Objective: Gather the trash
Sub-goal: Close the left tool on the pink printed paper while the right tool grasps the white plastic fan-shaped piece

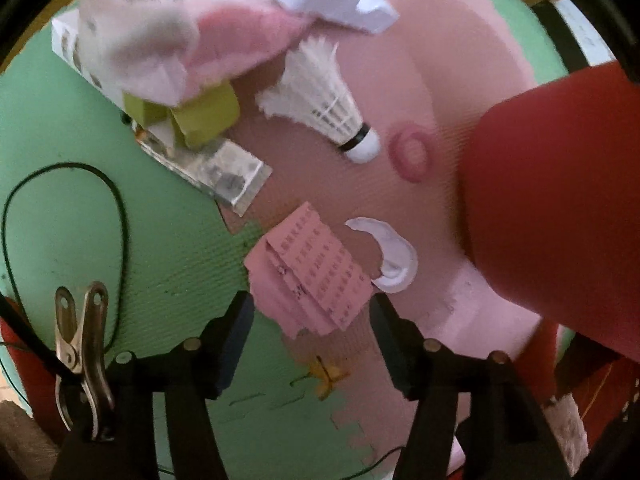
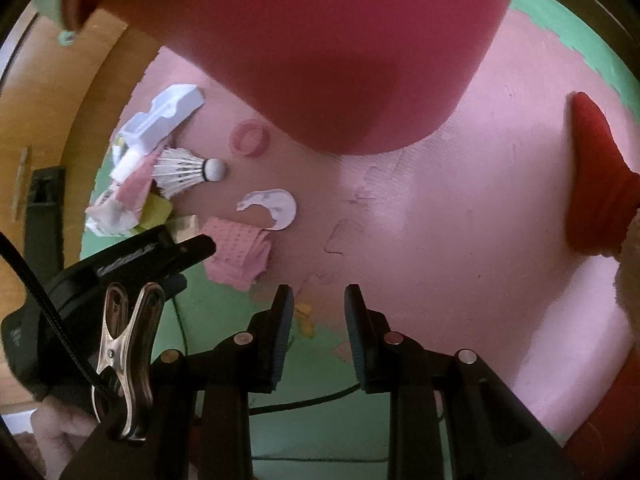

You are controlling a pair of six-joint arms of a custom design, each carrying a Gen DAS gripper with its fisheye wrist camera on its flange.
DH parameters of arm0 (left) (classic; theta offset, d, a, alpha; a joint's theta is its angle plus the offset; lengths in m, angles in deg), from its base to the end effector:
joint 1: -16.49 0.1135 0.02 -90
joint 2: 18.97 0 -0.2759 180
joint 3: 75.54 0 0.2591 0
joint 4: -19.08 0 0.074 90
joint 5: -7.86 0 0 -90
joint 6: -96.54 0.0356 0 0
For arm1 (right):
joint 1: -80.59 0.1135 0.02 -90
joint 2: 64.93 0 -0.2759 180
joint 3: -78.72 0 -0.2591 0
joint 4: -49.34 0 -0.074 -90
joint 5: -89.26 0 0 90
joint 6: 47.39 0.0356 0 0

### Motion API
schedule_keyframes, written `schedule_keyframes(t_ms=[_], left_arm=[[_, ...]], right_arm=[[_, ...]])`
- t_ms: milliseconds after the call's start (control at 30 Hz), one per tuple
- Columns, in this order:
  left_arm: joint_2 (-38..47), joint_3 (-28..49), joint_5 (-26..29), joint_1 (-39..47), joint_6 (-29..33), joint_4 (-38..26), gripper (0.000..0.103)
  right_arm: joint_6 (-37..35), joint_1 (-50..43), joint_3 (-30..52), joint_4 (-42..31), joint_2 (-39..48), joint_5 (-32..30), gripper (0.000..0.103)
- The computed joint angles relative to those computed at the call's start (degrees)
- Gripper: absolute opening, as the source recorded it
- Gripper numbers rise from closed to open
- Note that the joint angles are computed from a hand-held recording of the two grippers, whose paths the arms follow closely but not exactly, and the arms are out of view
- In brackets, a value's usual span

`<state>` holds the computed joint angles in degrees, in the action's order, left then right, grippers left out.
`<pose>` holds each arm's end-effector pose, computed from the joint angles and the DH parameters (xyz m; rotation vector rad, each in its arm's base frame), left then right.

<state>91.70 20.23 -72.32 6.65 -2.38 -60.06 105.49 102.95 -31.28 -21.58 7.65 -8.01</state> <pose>0.3538 -0.0675 0.1962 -0.0152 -3.0349 0.2398 0.2085 0.0906 0.2603 1.0077 2.8093 0.4325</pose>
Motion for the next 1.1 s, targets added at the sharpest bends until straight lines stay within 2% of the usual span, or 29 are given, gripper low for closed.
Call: schedule_keyframes(t_ms=[133, 300, 467, 700, 767, 900, 933, 1067, 1100], left_arm=[[2.04, -1.02, 0.66, 0.11, -3.27, 2.65, 0.064], [2.71, -2.58, 2.12, -0.29, -5.91, 6.40, 0.070], [3.08, -4.03, 1.04, -1.42, -6.88, 9.20, 0.077], [3.66, -4.37, -2.20, -3.85, -8.77, 10.12, 0.075], [3.37, -4.90, -3.23, -5.51, -10.46, 10.53, 0.068], [2.23, -5.86, -2.79, -4.36, -9.13, 10.55, 0.059], [1.90, -6.11, -2.40, -3.87, -8.84, 10.76, 0.054], [1.23, -5.55, -0.64, -0.26, -5.59, 9.48, 0.019], [1.14, -5.42, -0.17, 0.49, -4.66, 9.36, 0.017]], right_arm=[[0.39, -1.45, -2.72, 2.79, -0.05, -0.76, 0.027], [0.48, -1.87, -4.19, 5.42, 0.34, -1.29, 0.027], [1.38, -1.47, -5.32, 7.64, 1.15, -2.01, 0.027], [1.98, -1.70, -6.15, 8.06, 1.03, -1.94, 0.027], [1.64, -2.14, -6.29, 8.12, 1.22, -2.02, 0.027], [1.30, -2.70, -6.03, 8.05, 1.84, -2.00, 0.027], [1.21, -2.80, -5.69, 8.14, 2.36, -1.94, 0.027], [0.95, -2.72, -4.64, 9.08, 3.93, -1.60, 0.027], [0.86, -2.47, -4.15, 9.55, 4.78, -1.37, 0.027]])
